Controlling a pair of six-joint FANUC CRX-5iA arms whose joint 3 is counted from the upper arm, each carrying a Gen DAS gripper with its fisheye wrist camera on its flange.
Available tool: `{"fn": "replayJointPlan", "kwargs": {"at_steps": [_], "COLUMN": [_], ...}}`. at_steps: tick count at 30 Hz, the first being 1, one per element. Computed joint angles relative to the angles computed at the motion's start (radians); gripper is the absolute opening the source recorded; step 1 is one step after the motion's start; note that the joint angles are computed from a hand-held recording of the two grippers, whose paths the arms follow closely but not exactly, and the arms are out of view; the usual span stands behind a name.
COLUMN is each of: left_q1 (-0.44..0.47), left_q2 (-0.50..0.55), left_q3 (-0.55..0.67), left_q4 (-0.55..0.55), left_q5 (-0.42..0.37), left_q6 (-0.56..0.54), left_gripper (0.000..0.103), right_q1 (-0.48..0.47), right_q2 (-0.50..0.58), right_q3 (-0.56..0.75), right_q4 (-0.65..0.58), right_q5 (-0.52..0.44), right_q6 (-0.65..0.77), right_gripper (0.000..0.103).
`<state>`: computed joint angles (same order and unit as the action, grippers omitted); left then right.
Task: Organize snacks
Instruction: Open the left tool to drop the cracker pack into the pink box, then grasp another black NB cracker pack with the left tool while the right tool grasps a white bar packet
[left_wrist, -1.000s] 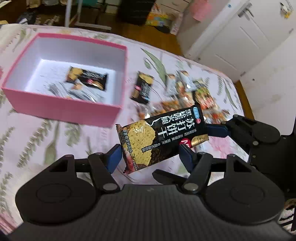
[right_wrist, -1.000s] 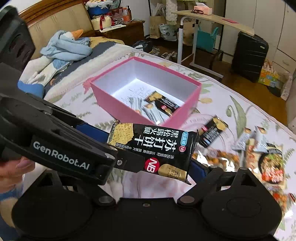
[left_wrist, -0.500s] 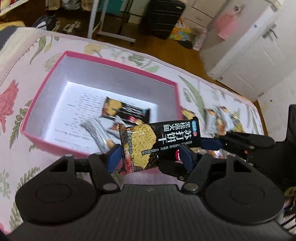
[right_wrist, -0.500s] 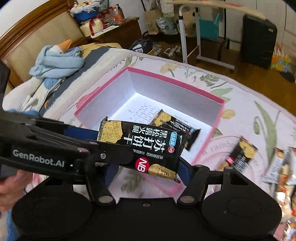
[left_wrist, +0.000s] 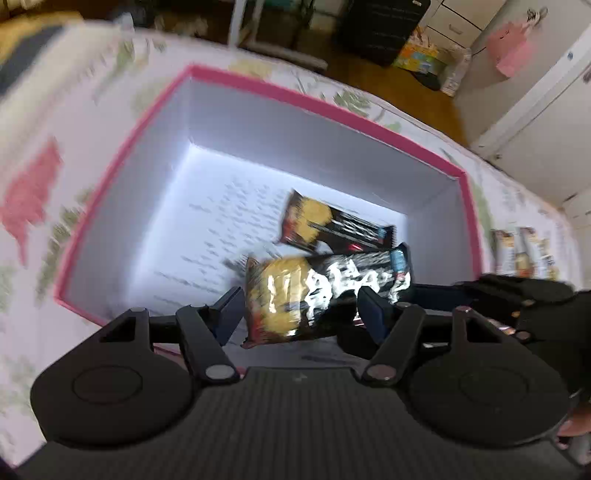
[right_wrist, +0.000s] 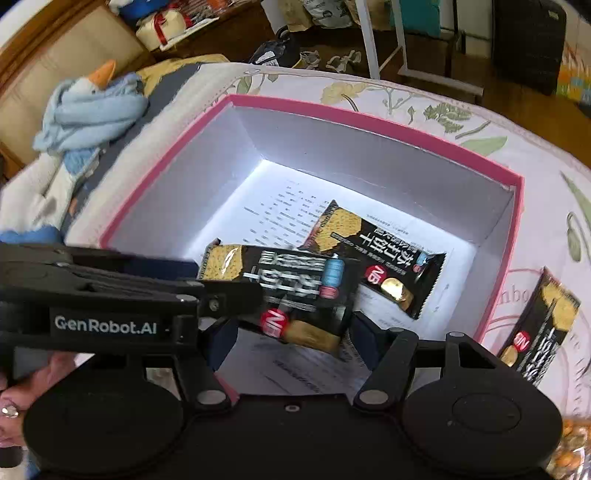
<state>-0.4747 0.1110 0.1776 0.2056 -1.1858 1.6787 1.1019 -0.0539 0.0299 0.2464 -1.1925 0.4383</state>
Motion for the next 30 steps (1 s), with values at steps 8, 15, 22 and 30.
{"fn": "replayJointPlan", "kwargs": {"at_steps": [8, 15, 22, 30], "left_q1": [-0.059, -0.108, -0.188, -0.313], "left_q2": [-0.061, -0.116, -0.101, -0.033], "left_q3": [0.028, 0.081, 0.172, 0.246], "left_q4": [-0.1, -0.099, -0.059, -0.076], "left_q5": [-0.003, -0.059, -0.137, -0.146], "left_q6": [0.023, -0.009, -0.047, -0.036], "left_gripper": [0.068, 0.068, 0.068, 0.068], "right_q1": [0.101, 0.333, 0.625, 0.969], "right_q2": [-0.121, -0.296, -0.41, -0.552], "right_q3": [-0.063, -0.156, -0.196, -0.281], "right_q4": [0.119, 0.336, 0.519, 0.542], "right_q5": [-0.086, -0.264, -0.595, -0.874], "right_q6": [-0.042, -0.139, -0.274, -0.586], "right_gripper": [0.072, 0.072, 0.074, 0.076]}}
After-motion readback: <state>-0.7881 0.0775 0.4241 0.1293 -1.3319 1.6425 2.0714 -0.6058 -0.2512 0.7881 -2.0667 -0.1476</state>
